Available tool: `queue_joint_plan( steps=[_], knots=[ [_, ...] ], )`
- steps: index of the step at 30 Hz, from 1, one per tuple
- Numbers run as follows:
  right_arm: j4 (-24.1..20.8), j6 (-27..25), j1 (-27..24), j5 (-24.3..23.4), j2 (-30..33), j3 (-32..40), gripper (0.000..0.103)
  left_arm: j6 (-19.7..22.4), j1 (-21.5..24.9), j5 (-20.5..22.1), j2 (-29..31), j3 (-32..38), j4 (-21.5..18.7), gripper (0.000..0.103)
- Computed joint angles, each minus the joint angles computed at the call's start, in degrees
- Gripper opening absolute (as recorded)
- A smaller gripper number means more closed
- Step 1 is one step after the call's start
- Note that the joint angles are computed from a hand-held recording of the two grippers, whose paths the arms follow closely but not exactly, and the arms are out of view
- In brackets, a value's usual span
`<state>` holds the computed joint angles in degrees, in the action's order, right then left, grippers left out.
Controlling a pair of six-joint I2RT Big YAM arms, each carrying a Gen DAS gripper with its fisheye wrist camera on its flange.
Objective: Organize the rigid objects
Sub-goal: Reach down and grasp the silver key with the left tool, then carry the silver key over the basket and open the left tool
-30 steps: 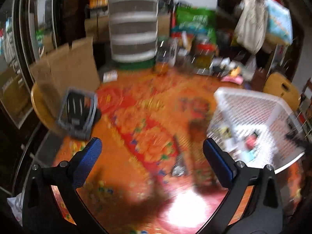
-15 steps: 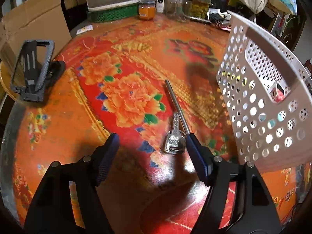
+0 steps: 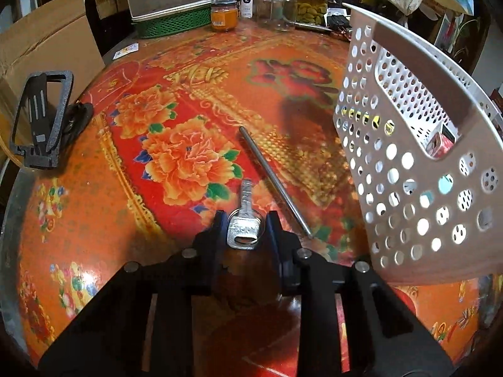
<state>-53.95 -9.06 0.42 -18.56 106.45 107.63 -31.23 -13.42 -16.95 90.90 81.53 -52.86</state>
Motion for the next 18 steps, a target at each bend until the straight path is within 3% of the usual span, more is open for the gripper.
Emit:
queue_joint_plan(
  steps=[10, 11, 12, 18],
  knots=[
    [0.05, 0.11, 0.04, 0.07, 0.0, 0.04, 0.021, -0.26, 0.81, -1.66, -3.96, -2.34, 1.72, 0.021],
    [-0.06, 0.08, 0.08, 0.12, 0.03, 0.12, 0.021, -0.15, 0.85, -1.96, -4.4, -2.33, 1.66, 0.019],
    [-0.06, 0.05, 0.07, 0.13, 0.03, 0.11, 0.021, 0.2, 0.96, -1.71, -4.84, -2.19, 1.49, 0.005],
    [-0.06, 0.0, 0.06, 0.1, 0.02, 0.08, 0.021, 1.13, 0.42, -3.47, -5.99, -0.83, 0.17, 0.002]
  ],
)
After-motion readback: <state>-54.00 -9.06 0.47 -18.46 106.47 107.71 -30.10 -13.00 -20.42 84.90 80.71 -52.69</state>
